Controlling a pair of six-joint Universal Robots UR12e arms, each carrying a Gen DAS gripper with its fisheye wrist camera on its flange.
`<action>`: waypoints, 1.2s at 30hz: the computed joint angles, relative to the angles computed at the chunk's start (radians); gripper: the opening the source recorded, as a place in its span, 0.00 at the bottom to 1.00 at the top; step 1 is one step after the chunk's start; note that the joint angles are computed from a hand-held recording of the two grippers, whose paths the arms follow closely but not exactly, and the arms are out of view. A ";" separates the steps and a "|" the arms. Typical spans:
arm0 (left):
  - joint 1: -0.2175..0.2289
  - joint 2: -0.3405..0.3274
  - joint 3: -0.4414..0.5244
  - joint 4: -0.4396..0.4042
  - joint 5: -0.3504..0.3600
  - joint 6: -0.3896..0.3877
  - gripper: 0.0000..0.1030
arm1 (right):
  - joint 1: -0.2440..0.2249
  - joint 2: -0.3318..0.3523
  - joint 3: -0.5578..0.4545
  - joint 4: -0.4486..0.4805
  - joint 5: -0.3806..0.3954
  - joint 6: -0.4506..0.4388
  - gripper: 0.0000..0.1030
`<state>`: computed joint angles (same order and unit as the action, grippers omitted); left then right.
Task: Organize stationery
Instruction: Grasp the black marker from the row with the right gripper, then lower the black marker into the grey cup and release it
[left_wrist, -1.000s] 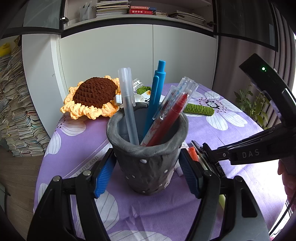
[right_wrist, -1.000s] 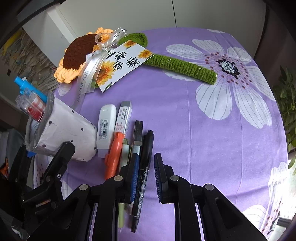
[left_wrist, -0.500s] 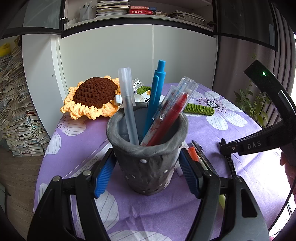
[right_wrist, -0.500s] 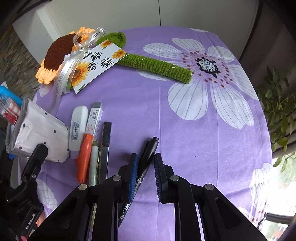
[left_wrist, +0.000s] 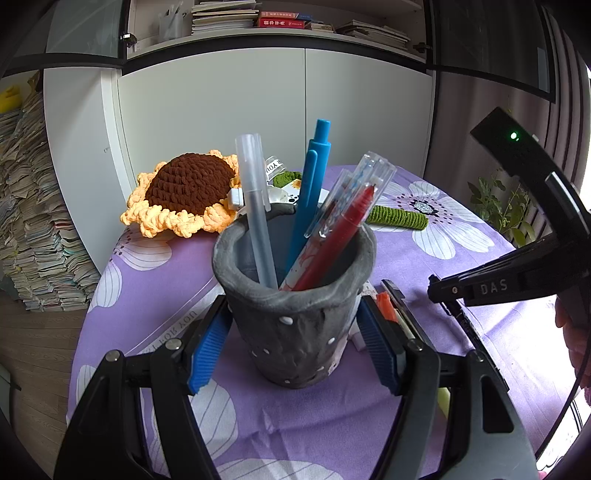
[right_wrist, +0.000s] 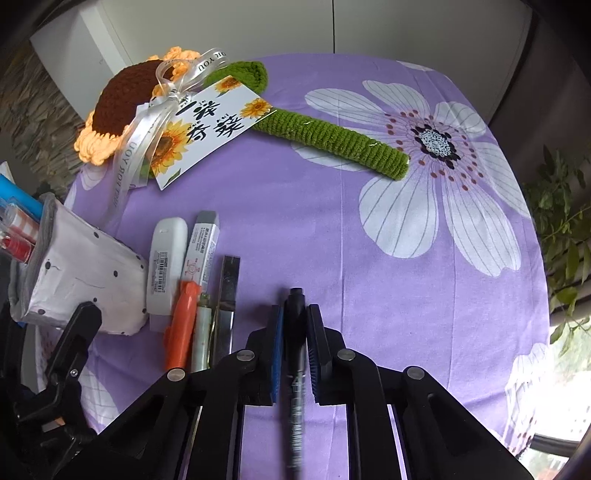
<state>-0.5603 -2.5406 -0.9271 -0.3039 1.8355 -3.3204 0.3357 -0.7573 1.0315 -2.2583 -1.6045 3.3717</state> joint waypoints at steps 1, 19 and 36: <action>0.000 0.000 0.001 0.000 0.000 0.000 0.68 | 0.001 -0.010 0.018 -0.025 -0.001 0.001 0.13; 0.000 -0.001 0.001 0.000 0.000 0.000 0.67 | 0.030 -0.166 0.222 -0.572 0.068 -0.067 0.11; 0.000 0.000 0.000 -0.002 0.001 0.001 0.67 | 0.058 -0.080 0.080 -0.607 0.165 -0.187 0.11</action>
